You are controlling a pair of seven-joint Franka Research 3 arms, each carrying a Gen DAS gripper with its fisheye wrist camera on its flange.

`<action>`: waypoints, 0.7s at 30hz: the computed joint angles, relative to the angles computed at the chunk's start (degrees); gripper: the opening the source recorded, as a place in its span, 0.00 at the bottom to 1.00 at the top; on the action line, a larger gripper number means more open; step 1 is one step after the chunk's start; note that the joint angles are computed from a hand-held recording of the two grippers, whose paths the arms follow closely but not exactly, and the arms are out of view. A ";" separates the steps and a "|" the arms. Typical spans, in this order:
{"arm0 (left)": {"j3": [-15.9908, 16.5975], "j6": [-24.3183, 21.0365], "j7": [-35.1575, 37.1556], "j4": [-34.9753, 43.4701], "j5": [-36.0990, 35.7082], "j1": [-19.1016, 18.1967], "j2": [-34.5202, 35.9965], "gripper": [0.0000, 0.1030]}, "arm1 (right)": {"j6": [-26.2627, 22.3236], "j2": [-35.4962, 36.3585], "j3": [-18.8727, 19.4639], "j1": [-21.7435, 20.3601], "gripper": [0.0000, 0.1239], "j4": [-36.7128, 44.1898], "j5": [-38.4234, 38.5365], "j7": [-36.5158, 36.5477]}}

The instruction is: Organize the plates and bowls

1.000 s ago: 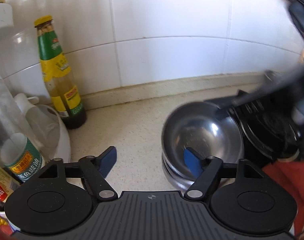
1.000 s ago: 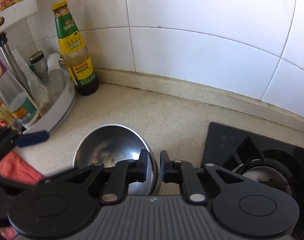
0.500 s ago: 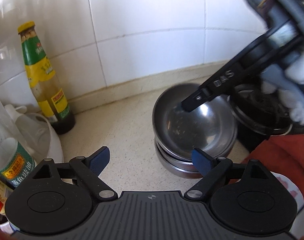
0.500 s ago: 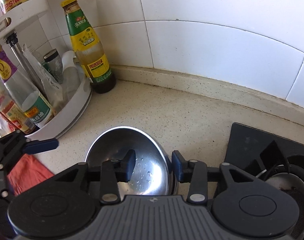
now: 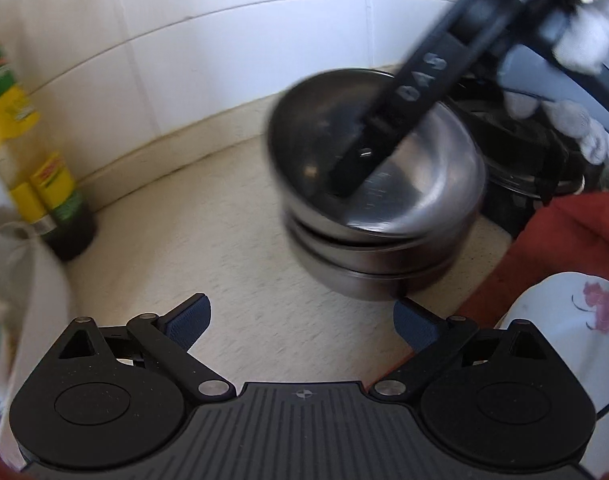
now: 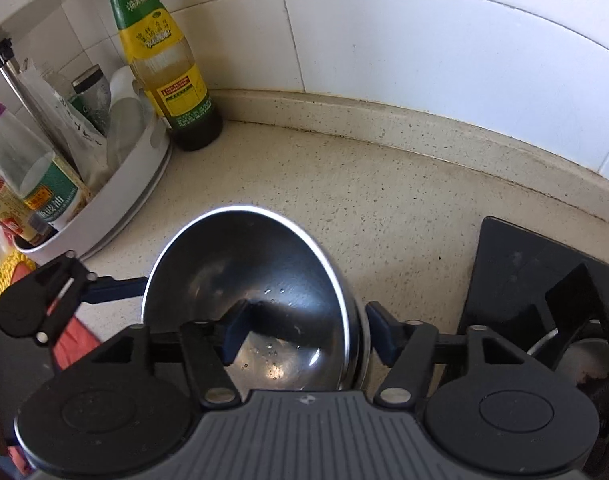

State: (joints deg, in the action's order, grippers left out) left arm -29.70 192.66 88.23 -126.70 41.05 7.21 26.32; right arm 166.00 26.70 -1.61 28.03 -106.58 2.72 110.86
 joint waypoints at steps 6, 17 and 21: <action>-2.96 -2.01 4.12 5.47 1.63 0.58 6.47 1.00 | 2.14 2.25 6.61 -6.25 0.56 1.58 8.94 -6.31; -17.41 -9.78 18.89 12.66 -1.62 11.67 19.61 1.00 | 1.71 6.38 8.14 -7.63 0.56 6.76 18.24 -11.53; -16.30 -6.78 20.37 11.02 -4.45 11.11 18.79 1.00 | 1.19 6.21 7.78 -7.18 0.56 6.80 18.12 -10.93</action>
